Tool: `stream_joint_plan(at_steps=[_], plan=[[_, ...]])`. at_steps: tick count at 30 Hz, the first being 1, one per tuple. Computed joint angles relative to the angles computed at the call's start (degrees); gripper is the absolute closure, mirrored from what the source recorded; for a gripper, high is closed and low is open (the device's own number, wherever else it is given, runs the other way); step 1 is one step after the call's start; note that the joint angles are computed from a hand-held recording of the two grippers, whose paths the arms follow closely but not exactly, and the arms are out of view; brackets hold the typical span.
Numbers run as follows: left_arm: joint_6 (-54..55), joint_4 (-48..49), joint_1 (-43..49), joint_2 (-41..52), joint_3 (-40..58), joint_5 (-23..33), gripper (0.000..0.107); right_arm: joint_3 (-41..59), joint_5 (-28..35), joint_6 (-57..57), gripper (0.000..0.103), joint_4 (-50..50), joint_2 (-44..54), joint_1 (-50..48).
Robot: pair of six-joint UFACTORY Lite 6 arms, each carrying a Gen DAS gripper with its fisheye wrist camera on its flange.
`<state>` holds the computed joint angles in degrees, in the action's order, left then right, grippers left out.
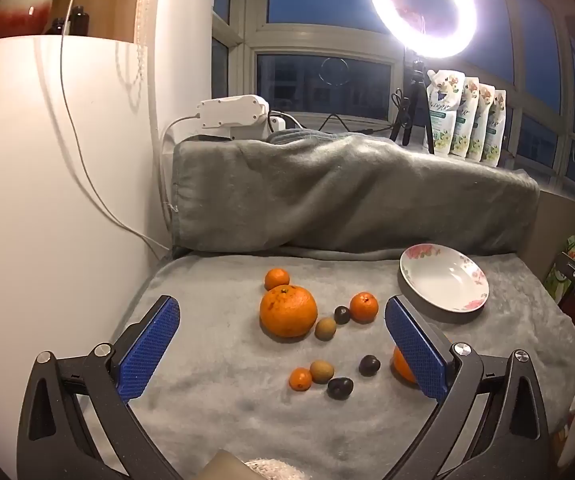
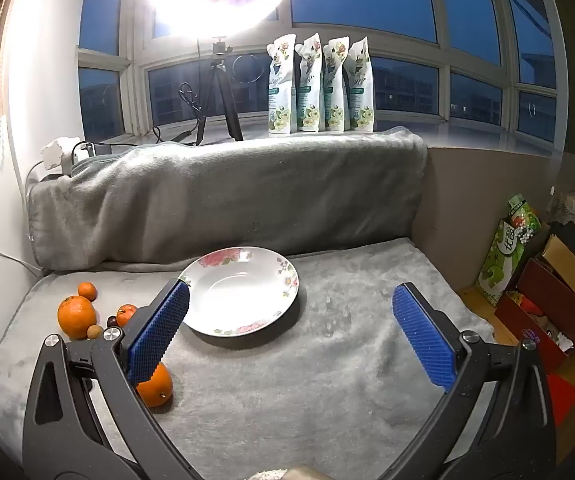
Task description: Organize fruits
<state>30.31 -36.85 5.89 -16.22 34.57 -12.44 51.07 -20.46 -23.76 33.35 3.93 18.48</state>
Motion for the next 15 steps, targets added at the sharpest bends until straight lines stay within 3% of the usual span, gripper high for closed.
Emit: stream_joint_plan(at_steps=[15], plan=[[3.6, -3.1, 0.5, -1.3, 0.7, 1.3, 0.005, -1.2, -0.5, 1.4, 0.0, -1.6, -1.0, 0.6]])
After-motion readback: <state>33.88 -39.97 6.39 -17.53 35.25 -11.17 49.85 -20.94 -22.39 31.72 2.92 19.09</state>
